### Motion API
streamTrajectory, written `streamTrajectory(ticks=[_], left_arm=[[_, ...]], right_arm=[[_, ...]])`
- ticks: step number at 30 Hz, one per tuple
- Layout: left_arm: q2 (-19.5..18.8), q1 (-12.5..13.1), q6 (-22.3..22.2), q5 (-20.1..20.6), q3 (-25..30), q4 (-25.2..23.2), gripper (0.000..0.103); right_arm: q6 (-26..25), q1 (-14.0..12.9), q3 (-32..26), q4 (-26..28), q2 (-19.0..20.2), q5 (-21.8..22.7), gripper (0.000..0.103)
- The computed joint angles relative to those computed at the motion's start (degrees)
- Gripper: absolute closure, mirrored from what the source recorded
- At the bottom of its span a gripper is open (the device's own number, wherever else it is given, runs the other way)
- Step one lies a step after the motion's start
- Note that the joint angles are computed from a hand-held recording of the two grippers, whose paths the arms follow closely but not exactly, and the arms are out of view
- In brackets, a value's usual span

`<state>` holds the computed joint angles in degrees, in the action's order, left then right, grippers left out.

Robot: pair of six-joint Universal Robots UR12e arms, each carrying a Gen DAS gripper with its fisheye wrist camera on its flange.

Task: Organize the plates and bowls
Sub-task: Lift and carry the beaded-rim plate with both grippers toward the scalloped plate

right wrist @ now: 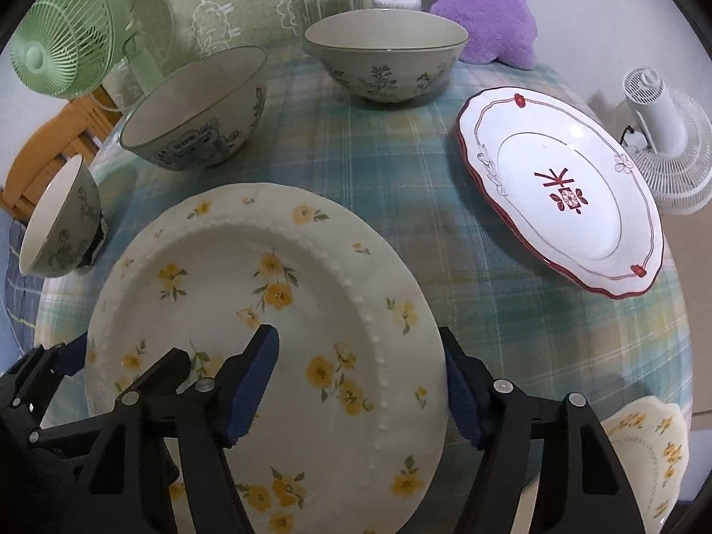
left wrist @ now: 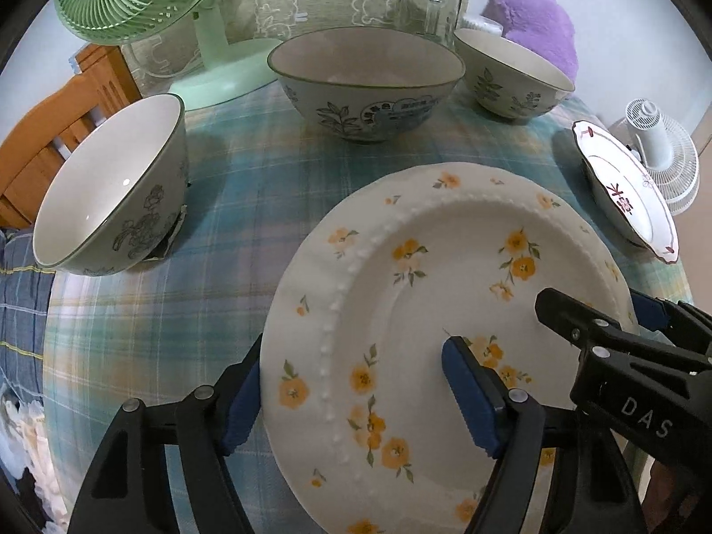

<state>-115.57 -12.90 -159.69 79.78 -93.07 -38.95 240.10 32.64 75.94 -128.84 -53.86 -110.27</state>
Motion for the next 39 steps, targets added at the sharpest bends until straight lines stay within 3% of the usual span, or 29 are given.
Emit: streamTrajectory(ticks=[10, 13, 14, 16, 19, 20, 27, 39], left_arm=[[0.1, 0.2, 0.8, -0.6, -0.1, 0.2, 0.028], [0.2, 0.6, 1.4, -1.2, -0.1, -0.3, 0.032], [0.3, 1.0, 0.5, -2.0, -0.2, 0.0, 0.040], [-0.1, 1.9, -2.5, -4.6, 1.0, -2.3, 0.042], [0.0, 0.6, 0.8, 0.0, -0.4, 2.3, 0.038], [0.1, 0.7, 0.7, -0.2, -0.7, 2.7, 0.038], [0.0, 0.8, 1.2, -0.2, -0.3, 1.2, 0.037], [1.1, 0.6, 0.8, 2.2, -0.8, 0.6, 0.036]], right_arm=[[1.0, 0.1, -1.4, 2.8, 0.5, -0.3, 0.032], [0.8, -0.1, -0.4, 1.1, -0.1, 0.6, 0.033], [0.7, -0.1, 0.1, 0.4, -0.4, 1.0, 0.033], [-1.0, 0.1, -0.7, 2.8, -0.1, 0.8, 0.038], [-1.6, 0.6, -0.9, 3.2, -0.1, 0.5, 0.038], [-0.7, 0.7, -1.2, 3.9, 0.0, 0.5, 0.038], [2.7, 0.8, -1.9, 5.1, 0.4, -0.4, 0.037], [3.6, 0.7, -2.6, 6.6, 0.4, 1.4, 0.036]])
